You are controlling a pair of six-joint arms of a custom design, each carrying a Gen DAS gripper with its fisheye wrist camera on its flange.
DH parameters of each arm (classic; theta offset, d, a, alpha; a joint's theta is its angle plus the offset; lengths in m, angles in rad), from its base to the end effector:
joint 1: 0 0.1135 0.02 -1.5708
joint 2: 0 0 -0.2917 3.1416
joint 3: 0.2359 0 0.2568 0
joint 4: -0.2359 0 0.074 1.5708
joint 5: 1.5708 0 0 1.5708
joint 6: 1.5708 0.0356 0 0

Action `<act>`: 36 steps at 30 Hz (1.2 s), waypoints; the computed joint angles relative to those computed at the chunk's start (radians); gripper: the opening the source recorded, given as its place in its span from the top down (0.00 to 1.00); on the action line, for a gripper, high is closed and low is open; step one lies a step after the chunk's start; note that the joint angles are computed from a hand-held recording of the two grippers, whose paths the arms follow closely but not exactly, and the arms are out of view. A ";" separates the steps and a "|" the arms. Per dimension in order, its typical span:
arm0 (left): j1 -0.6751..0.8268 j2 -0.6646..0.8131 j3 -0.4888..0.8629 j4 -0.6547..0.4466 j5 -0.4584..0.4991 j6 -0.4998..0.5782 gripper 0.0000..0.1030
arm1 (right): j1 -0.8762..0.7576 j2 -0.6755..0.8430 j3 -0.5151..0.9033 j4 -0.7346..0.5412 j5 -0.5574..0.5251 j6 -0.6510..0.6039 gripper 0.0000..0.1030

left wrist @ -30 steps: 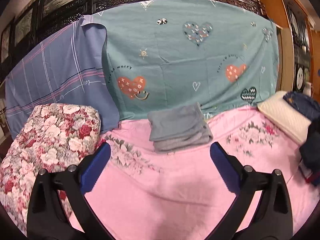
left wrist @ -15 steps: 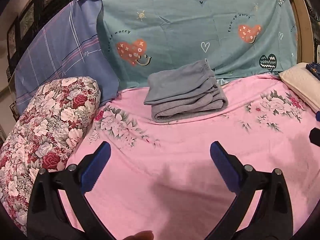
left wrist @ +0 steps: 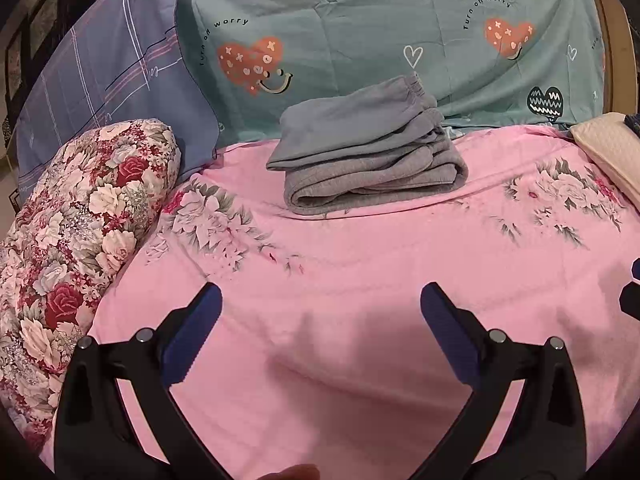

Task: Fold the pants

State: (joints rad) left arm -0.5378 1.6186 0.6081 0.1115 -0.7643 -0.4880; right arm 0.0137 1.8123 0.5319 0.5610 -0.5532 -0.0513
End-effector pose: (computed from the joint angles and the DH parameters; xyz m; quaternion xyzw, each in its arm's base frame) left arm 0.2527 -0.1220 0.1472 -0.1011 0.8788 0.1567 0.4393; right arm 0.2969 0.0228 0.1060 -0.1412 0.8720 0.2412 0.4019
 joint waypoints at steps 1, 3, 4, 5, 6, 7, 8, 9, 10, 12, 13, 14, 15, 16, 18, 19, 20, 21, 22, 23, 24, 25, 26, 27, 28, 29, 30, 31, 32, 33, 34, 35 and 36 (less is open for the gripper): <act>0.000 0.002 -0.002 0.007 0.006 0.004 0.02 | 0.010 0.002 -0.006 0.009 0.008 -0.005 0.01; -0.006 0.006 -0.005 0.012 0.001 0.006 0.02 | 0.030 0.011 -0.016 0.028 0.025 -0.017 0.01; -0.009 0.008 -0.005 0.014 -0.002 0.007 0.02 | 0.041 0.013 -0.019 0.031 0.036 -0.029 0.01; -0.010 0.008 -0.006 0.016 -0.004 0.008 0.02 | 0.048 0.015 -0.021 0.036 0.047 -0.035 0.01; -0.010 0.008 -0.008 0.017 -0.005 0.008 0.02 | 0.057 0.018 -0.026 0.048 0.060 -0.041 0.01; -0.011 0.007 -0.008 0.016 -0.006 0.006 0.02 | 0.062 0.019 -0.029 0.052 0.067 -0.045 0.01; -0.011 0.007 -0.008 0.014 -0.006 0.002 0.02 | 0.066 0.020 -0.030 0.054 0.070 -0.049 0.01; -0.009 0.005 -0.009 0.014 -0.002 0.000 0.02 | 0.067 0.023 -0.031 0.058 0.070 -0.048 0.01; -0.006 0.003 -0.010 0.013 0.005 -0.002 0.02 | 0.067 0.024 -0.032 0.060 0.069 -0.048 0.01; -0.001 0.002 -0.011 0.011 0.014 -0.009 0.02 | 0.067 0.025 -0.032 0.062 0.071 -0.047 0.01; 0.001 0.002 -0.010 0.010 0.018 -0.011 0.02 | 0.067 0.027 -0.032 0.063 0.071 -0.047 0.01; 0.004 0.002 -0.011 0.011 0.025 -0.011 0.02 | 0.067 0.028 -0.031 0.063 0.073 -0.046 0.01; 0.007 0.003 -0.011 0.011 0.033 -0.013 0.02 | 0.067 0.031 -0.030 0.063 0.072 -0.046 0.01; 0.013 0.005 -0.010 0.011 0.045 -0.013 0.02 | 0.067 0.033 -0.029 0.062 0.073 -0.047 0.01; 0.025 0.007 -0.009 0.008 0.078 -0.018 0.02 | 0.070 0.036 -0.027 0.060 0.077 -0.049 0.01; 0.032 0.009 -0.009 0.007 0.090 -0.023 0.02 | 0.072 0.037 -0.026 0.057 0.078 -0.051 0.01; 0.035 0.011 -0.009 0.007 0.094 -0.026 0.02 | 0.074 0.039 -0.025 0.054 0.079 -0.054 0.01; 0.039 0.014 -0.009 0.007 0.094 -0.029 0.02 | 0.076 0.040 -0.024 0.053 0.080 -0.056 0.01; 0.043 0.014 -0.009 0.004 0.097 -0.033 0.02 | 0.079 0.041 -0.024 0.051 0.083 -0.060 0.01; 0.043 0.012 -0.017 0.013 0.095 -0.036 0.02 | 0.081 0.041 -0.024 0.051 0.085 -0.063 0.01; 0.036 0.009 -0.029 0.032 0.076 -0.037 0.02 | 0.083 0.042 -0.024 0.051 0.086 -0.065 0.01; 0.029 0.008 -0.033 0.033 0.054 -0.043 0.02 | 0.085 0.043 -0.024 0.050 0.087 -0.068 0.01; 0.025 0.005 -0.033 0.028 0.037 -0.049 0.02 | 0.086 0.045 -0.023 0.047 0.088 -0.070 0.01; 0.027 0.000 -0.036 0.030 0.042 -0.049 0.02 | 0.087 0.046 -0.022 0.047 0.089 -0.071 0.01; 0.032 -0.007 -0.039 0.031 0.052 -0.049 0.02 | 0.088 0.048 -0.021 0.045 0.089 -0.072 0.01; 0.036 -0.008 -0.039 0.030 0.058 -0.051 0.02 | 0.087 0.049 -0.019 0.041 0.089 -0.072 0.01; 0.036 0.000 -0.031 0.022 0.052 -0.053 0.02 | 0.087 0.050 -0.018 0.041 0.088 -0.071 0.01; 0.037 0.009 -0.020 0.009 0.048 -0.054 0.02 | 0.087 0.050 -0.019 0.042 0.089 -0.070 0.01; 0.042 0.022 -0.006 -0.009 0.055 -0.056 0.02 | 0.086 0.050 -0.021 0.046 0.090 -0.070 0.01; 0.048 0.037 0.010 -0.035 0.067 -0.066 0.02 | 0.086 0.049 -0.024 0.053 0.091 -0.069 0.01; 0.052 0.043 0.015 -0.042 0.075 -0.071 0.02 | 0.086 0.048 -0.027 0.059 0.093 -0.068 0.01; 0.056 0.049 0.016 -0.037 0.087 -0.069 0.02 | 0.085 0.047 -0.028 0.062 0.094 -0.068 0.01; 0.056 0.053 0.017 -0.037 0.090 -0.065 0.02 | 0.086 0.046 -0.031 0.069 0.099 -0.067 0.01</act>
